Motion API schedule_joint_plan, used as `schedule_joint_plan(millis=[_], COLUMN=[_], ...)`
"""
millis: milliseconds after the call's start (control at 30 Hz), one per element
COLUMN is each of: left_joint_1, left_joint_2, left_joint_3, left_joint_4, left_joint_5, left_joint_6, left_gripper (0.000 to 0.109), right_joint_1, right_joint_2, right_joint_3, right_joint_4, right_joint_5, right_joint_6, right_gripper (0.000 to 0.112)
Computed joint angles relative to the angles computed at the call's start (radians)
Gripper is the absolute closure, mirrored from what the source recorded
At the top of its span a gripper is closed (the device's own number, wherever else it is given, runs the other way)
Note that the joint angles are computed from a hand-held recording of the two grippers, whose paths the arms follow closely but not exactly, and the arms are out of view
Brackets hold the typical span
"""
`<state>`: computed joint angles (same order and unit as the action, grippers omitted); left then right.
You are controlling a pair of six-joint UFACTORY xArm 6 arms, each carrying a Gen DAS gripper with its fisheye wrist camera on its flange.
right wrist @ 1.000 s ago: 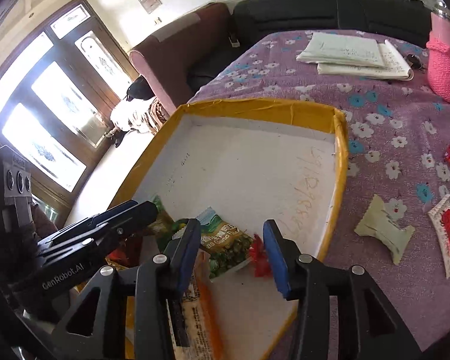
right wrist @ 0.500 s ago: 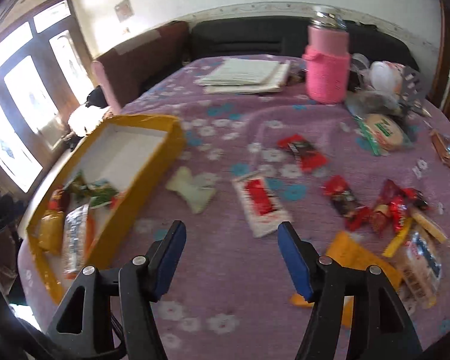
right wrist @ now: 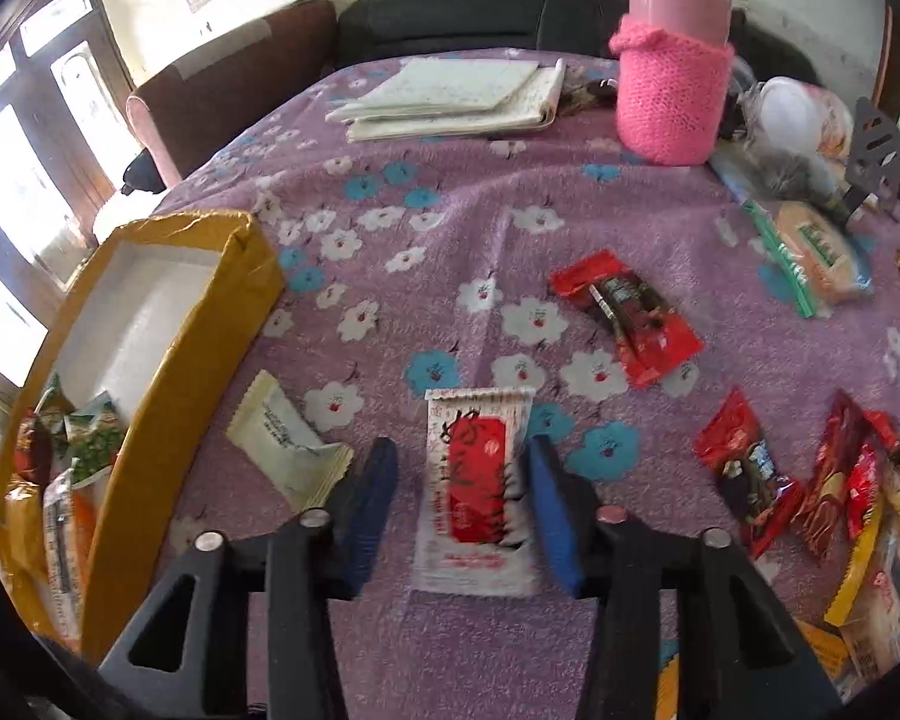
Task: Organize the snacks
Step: 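Grasp the red-and-white packet with left tool while right tool grasps a pale green packet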
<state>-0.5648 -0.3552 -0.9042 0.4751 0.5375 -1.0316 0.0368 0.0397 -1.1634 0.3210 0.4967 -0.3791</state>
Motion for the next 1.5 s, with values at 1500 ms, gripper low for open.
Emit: schedule_joint_plan(millis=[1500], left_joint_1=[-0.016], left_joint_2=[0.128], left_joint_3=[-0.069], left_joint_4=[-0.391], left_joint_5=[-0.098], left_joint_6=[0.403], left_gripper=[0.036], right_joint_1=[-0.138], right_joint_2=[-0.428], right_joint_3=[0.326], right_joint_4=[0.575], right_joint_5=[0.204], right_joint_6=[-0.527], right_gripper=[0.093])
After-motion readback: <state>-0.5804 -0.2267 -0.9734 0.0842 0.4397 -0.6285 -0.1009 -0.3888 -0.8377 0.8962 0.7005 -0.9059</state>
